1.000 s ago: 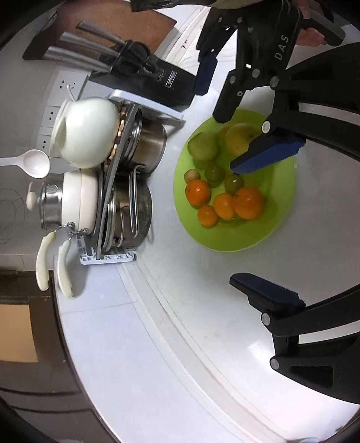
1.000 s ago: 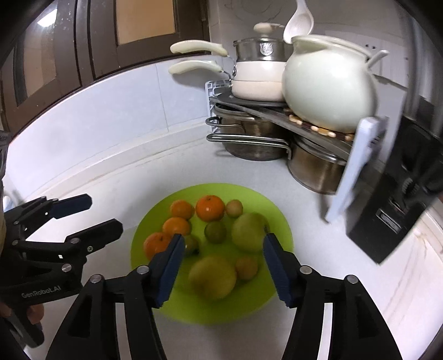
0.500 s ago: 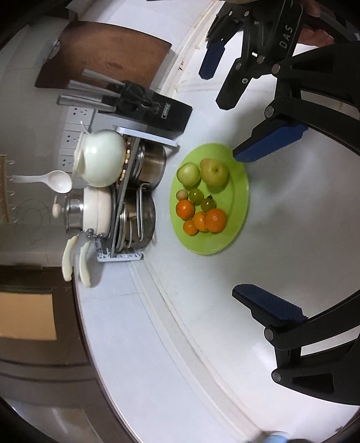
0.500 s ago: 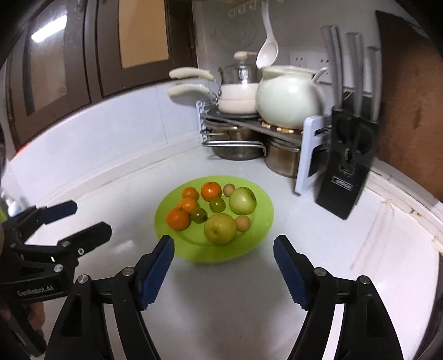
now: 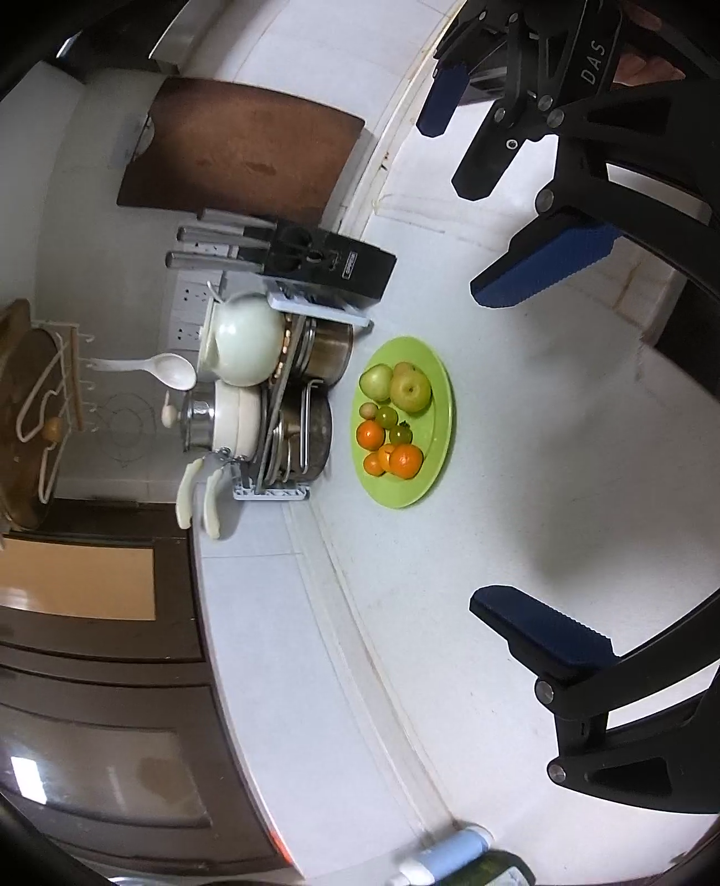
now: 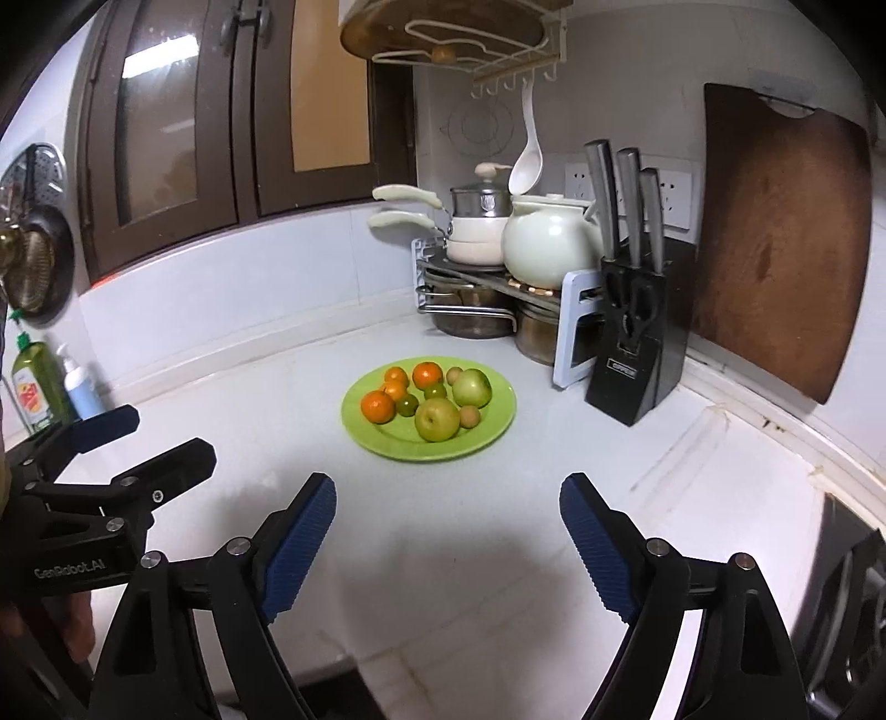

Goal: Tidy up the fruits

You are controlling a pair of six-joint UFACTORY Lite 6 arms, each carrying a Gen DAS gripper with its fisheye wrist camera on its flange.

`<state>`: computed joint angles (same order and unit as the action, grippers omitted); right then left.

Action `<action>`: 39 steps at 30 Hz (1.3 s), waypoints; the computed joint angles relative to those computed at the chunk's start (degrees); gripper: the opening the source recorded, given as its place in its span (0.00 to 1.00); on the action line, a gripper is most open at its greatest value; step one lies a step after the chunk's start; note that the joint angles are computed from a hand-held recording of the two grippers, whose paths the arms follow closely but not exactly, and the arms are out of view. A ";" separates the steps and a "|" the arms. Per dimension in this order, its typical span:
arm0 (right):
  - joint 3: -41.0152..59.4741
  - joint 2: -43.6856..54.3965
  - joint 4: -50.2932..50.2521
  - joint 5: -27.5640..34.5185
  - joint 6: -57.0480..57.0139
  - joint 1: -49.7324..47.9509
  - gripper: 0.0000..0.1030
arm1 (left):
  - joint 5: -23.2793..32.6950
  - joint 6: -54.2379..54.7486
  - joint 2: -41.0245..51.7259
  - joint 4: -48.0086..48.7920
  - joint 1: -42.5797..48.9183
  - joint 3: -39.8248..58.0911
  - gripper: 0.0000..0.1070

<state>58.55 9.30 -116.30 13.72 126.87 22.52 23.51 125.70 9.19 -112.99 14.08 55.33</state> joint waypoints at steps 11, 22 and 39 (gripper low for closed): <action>-13.94 -15.09 -4.08 -0.09 4.37 1.28 0.82 | -0.81 3.75 -16.43 -5.26 -0.21 -15.73 0.96; -19.71 -22.02 -5.63 0.10 5.52 1.31 0.82 | -5.08 6.48 -26.84 -9.94 -2.93 -22.49 0.96; -23.24 -26.92 -4.15 0.14 3.42 2.29 0.82 | -6.75 3.70 -33.84 -8.13 -3.18 -26.50 0.96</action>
